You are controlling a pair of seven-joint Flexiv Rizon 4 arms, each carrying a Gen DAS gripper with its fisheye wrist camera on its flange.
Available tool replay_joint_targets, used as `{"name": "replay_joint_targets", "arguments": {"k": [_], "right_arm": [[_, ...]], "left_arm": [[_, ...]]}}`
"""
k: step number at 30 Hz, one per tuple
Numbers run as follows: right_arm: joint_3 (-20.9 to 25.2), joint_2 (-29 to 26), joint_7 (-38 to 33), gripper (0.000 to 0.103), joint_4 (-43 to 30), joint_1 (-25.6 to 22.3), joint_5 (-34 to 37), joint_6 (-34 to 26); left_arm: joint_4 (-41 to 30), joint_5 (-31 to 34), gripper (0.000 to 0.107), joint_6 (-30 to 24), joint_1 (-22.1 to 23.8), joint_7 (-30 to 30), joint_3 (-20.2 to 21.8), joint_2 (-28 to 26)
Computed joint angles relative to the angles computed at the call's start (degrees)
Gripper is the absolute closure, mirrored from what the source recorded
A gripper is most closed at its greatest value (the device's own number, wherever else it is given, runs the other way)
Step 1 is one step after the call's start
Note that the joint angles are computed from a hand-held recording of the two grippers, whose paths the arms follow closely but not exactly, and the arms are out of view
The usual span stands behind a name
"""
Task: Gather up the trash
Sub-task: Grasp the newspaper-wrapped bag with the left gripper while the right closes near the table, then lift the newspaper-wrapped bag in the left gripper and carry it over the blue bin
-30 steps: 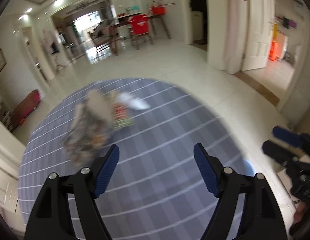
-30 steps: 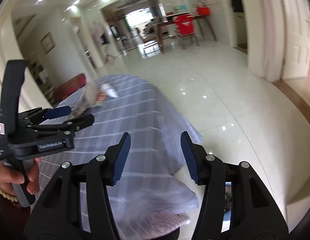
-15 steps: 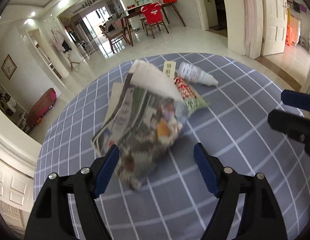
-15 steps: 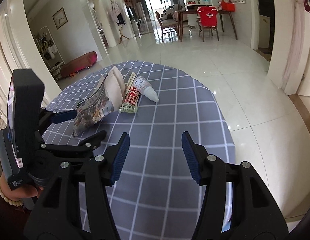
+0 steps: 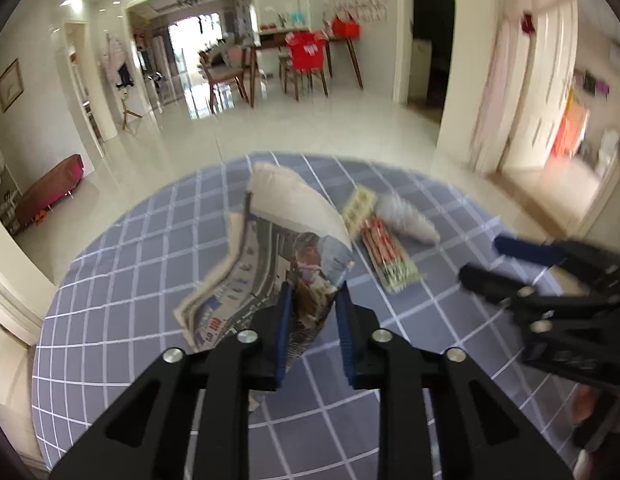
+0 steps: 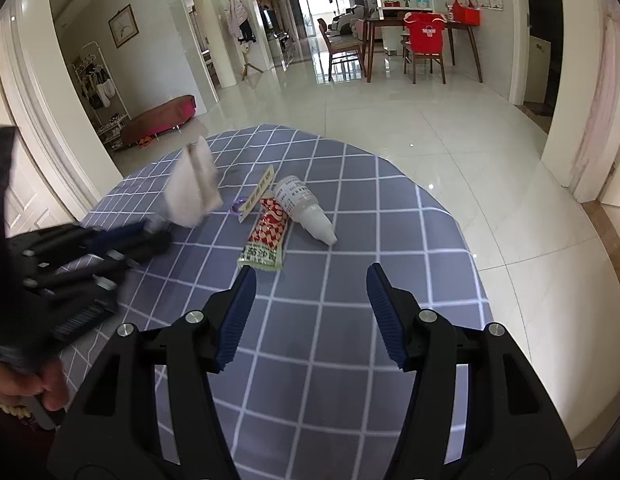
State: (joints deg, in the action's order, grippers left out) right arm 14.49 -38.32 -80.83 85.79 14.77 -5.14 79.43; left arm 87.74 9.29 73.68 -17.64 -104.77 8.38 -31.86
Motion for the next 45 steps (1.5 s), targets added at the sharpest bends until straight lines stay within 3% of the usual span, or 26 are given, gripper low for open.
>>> {"name": "replay_joint_targets", "arguments": {"k": [6,11,14,19,20,22,24,32,45], "right_arm": [[0.6,-2.9,-0.4,0.046,-5.6,0.7,-0.4,-1.7],[2.7,-7.6,-2.5,0.046,-15.2,1.0,0.7,-7.6],[1.7,-10.6,-3.3,0.046,-21.5,2.6,1.2,-12.2],[0.2,-14.2,-5.5,0.055,-29.1,4.8,2.3,-18.6],[-0.2,-14.8,-5.9,0.066,-30.3,5.1,2.5,-19.8],[-0.4,-15.7,-6.9,0.074,-32.2,5.5,3.1,-22.0],[-0.9,-15.7,-8.2,0.086,-32.0,6.0,3.6,-21.9],[0.5,-12.4,-12.2,0.101,-27.3,5.4,6.9,-16.9],[6.3,-0.2,-16.6,0.102,-11.1,0.0,13.6,-7.0]], "left_arm": [[1.2,2.3,0.096,5.0,-2.0,-8.1,5.1,1.8],[3.1,-1.6,0.097,6.7,3.1,-5.1,0.3,3.2],[2.4,-3.4,0.097,6.7,3.5,-3.9,-0.3,2.4],[2.1,-4.4,0.097,7.3,2.5,-3.2,0.4,1.5],[1.7,-4.5,0.097,7.2,2.3,-3.1,0.6,1.1],[1.1,-4.2,0.097,6.9,1.4,-3.3,1.5,0.7],[0.6,-3.6,0.097,6.4,0.4,-3.8,2.6,0.5],[-0.2,-1.2,0.097,5.0,-1.3,-6.4,4.2,0.9],[0.6,9.0,0.101,2.8,-6.8,-14.5,7.0,6.7]]}}
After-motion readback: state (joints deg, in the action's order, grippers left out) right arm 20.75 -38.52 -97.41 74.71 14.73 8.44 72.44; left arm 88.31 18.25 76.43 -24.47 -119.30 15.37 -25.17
